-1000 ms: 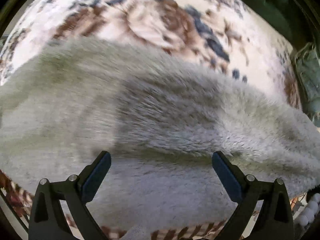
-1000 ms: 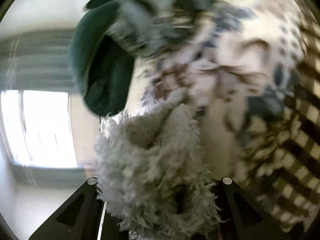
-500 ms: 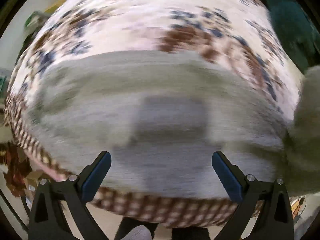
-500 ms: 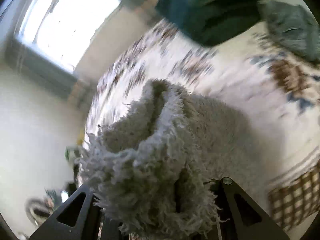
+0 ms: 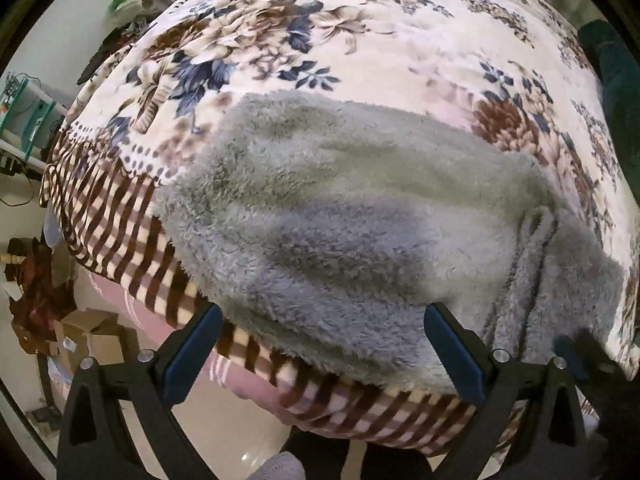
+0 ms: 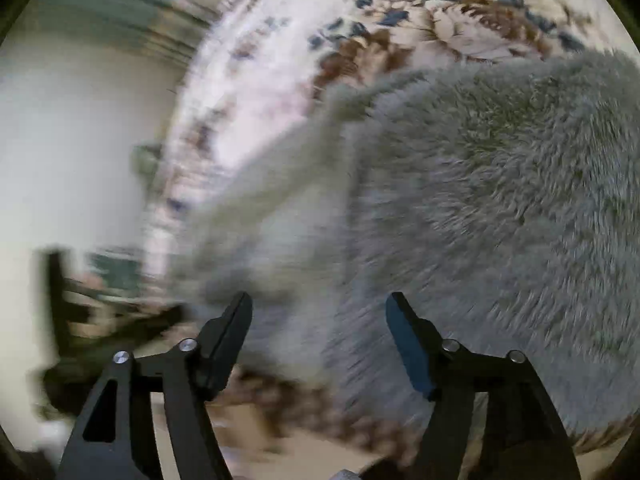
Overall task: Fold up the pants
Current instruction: 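Grasp the folded fleece edge with the left gripper and lift it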
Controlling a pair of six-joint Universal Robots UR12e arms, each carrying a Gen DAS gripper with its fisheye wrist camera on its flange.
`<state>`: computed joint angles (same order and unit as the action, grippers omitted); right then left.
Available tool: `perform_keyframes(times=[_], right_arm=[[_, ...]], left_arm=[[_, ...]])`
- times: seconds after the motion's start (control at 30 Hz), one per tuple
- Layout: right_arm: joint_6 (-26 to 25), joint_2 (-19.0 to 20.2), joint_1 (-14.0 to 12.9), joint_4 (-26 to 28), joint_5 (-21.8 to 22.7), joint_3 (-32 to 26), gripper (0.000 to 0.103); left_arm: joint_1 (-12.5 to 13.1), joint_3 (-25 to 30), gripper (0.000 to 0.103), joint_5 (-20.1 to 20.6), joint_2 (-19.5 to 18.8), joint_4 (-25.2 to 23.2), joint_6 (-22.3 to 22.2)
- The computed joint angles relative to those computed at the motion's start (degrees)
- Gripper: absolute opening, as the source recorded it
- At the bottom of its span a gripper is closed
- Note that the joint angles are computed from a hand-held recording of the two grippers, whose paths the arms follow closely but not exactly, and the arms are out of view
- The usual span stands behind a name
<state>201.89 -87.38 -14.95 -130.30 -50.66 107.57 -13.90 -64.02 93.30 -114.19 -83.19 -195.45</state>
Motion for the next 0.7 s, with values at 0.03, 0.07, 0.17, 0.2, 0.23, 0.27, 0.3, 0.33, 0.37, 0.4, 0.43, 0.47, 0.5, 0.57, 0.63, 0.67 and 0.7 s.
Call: perform_keyframes(times=[0.03,0.07,0.17,0.2,0.23,0.27,0.3,0.33,0.37,0.4,0.43,0.47,0.5,0.57,0.63,0.67,0.7], right_arm=[[0.45,-0.51,-0.89,0.39,-0.55,0.07,0.080],[0.37,-1.20,-1.77,2.21,-2.26,-0.21,0.080],[-1.40,-1.72,-3.59,8.51,-10.64,-2.51,0.080],[-1.87,-2.22,-4.21,9.80,-14.94,-2.76,0.080],[-1.65,-2.16,-4.40,10.94,-17.76,-3.33,0.080],[-1.36,-2.50,-5.34,12.05,-19.70,-3.36,0.080],[-1.04,-2.99,-6.88,12.23,-19.92,-2.89,0.080],[-0.57,-3.20,-7.88,12.62,-20.41,-3.03,0.080],[-0.05,-3.56,-8.66,12.84,-21.68,-2.58,0.080],[0.27,-3.81,-9.37,13.09,-22.70,-2.22,0.080],[0.63,-4.01,-9.92,13.35,-23.42,-1.94,0.080],[1.32,-3.88,-10.40,13.54,-24.20,-1.72,0.080],[2.04,-3.83,-10.93,13.50,-24.42,-1.22,0.080],[3.79,-3.46,-11.80,12.38,-23.93,-0.08,0.080],[5.31,-3.09,-11.91,12.09,-23.82,0.48,0.080],[5.89,-3.15,-12.10,11.78,-23.50,0.92,0.080],[6.53,-3.07,-12.16,11.49,-23.43,1.25,0.080]], left_arm=[[-0.08,0.45,0.103,-0.84,-0.19,-0.16,0.01],[-0.18,1.00,0.103,-2.02,-0.50,-0.26,0.11],[-1.37,3.01,0.103,-4.27,-1.76,0.74,0.50],[-2.01,4.67,0.103,-5.68,-2.84,0.03,1.24],[-2.43,6.02,0.103,-7.30,-3.75,-0.82,1.67],[-2.77,7.15,0.103,-9.18,-4.57,-1.69,2.17],[-3.37,8.99,0.103,-11.42,-5.95,-3.15,2.96],[-3.79,9.78,0.103,-12.32,-6.67,-3.52,3.31],[-4.73,11.21,0.101,-12.31,-7.99,-4.16,4.39],[-5.28,11.85,0.098,-11.87,-8.66,-4.47,5.22],[-6.02,12.85,0.090,-11.50,-9.76,-5.28,6.71],[-6.59,13.91,0.074,-10.69,-10.71,-6.62,7.84],[-7.10,14.79,0.066,-10.28,-11.69,-8.04,9.01],[-7.77,16.11,0.034,-9.75,-13.32,-10.74,10.68],[-7.80,14.74,0.012,-10.54,-13.15,-9.49,10.32],[-7.76,13.60,0.009,-10.75,-12.51,-7.53,10.07],[-7.64,12.03,0.008,-11.22,-11.42,-4.58,10.18]])
